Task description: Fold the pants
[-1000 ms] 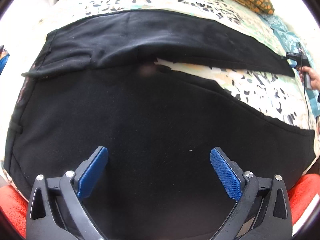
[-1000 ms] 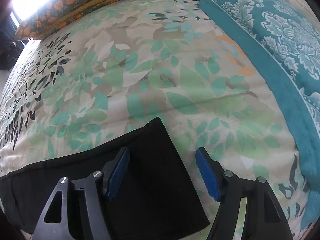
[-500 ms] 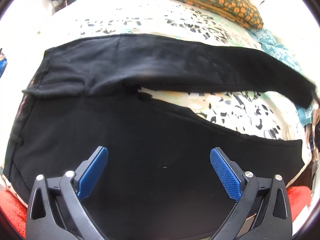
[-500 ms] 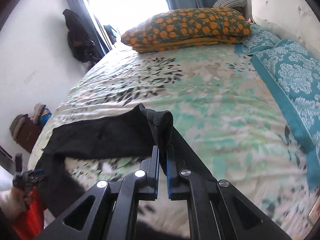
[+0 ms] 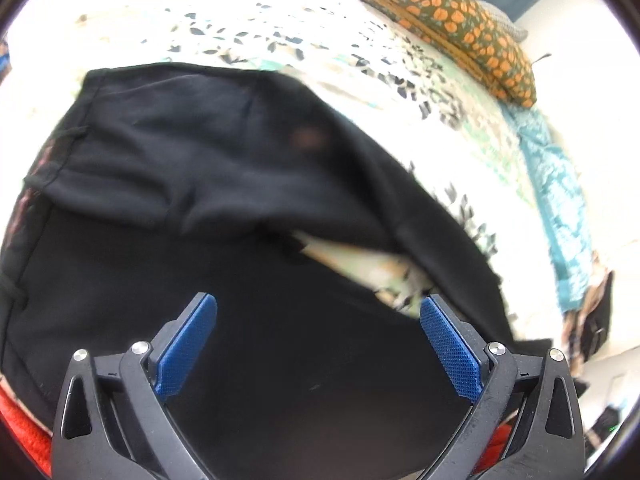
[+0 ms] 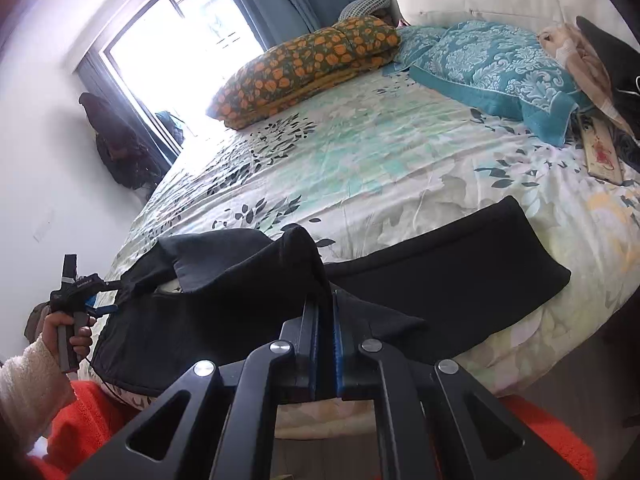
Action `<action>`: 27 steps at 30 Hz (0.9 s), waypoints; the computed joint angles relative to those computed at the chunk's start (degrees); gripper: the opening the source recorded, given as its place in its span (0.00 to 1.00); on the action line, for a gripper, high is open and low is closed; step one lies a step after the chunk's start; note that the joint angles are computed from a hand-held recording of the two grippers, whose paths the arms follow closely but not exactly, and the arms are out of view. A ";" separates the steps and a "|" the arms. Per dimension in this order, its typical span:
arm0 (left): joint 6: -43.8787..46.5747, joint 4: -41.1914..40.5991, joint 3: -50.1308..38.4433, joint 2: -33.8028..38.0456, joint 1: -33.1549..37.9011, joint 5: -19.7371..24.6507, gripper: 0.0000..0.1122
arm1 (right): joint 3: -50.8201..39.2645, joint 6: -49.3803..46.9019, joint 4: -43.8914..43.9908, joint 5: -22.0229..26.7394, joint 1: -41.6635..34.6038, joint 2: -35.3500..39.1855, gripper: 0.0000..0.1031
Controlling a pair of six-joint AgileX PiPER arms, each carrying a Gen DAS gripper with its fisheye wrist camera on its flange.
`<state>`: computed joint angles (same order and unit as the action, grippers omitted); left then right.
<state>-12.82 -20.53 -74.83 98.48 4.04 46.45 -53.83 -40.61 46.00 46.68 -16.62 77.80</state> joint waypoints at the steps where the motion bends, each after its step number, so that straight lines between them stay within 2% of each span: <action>1: 1.64 -2.53 -3.28 2.16 0.84 1.49 0.91 | -0.08 -0.42 0.22 0.26 -0.35 0.05 0.06; 5: 1.50 -5.49 -16.25 10.74 2.32 5.23 0.91 | 0.59 -1.64 2.08 0.06 -1.22 0.06 0.06; 8: -2.43 -4.45 -28.37 19.21 2.71 10.10 0.91 | 1.15 -1.74 2.91 -0.16 -1.52 -0.20 0.06; 13: -9.96 -1.30 -43.67 30.86 2.64 16.37 0.90 | 2.04 -2.59 4.25 0.27 -3.26 0.24 0.06; 15: -11.65 -1.30 -47.53 34.36 2.86 16.98 0.90 | 1.96 -2.68 4.62 0.72 -3.87 0.66 0.06; 18: -13.67 -1.06 -49.61 36.86 3.25 14.73 0.88 | 1.64 -2.03 4.34 0.89 -3.90 1.70 0.06; 20: -15.05 -2.08 -51.17 38.59 3.96 13.40 0.77 | 1.48 -1.73 4.03 0.93 -3.69 2.08 0.06; 22: -16.57 -4.14 -54.47 41.52 5.14 14.99 0.46 | 1.44 -1.89 4.21 0.90 -3.47 2.19 0.06; 23: -17.19 -5.41 -56.21 43.20 5.71 16.10 0.40 | 1.50 -2.42 4.78 1.05 -3.65 2.26 0.06; 24: -17.63 -6.22 -57.14 44.35 6.14 16.65 0.29 | 1.51 -2.76 5.33 1.17 -3.85 2.33 0.06; 26: -16.95 -7.64 -54.31 43.75 6.66 14.45 0.07 | 1.62 -3.57 6.51 1.52 -4.52 2.38 0.06; 27: -15.95 -8.59 -52.38 42.87 6.78 12.89 0.04 | 1.61 -3.79 7.02 1.74 -4.96 2.34 0.06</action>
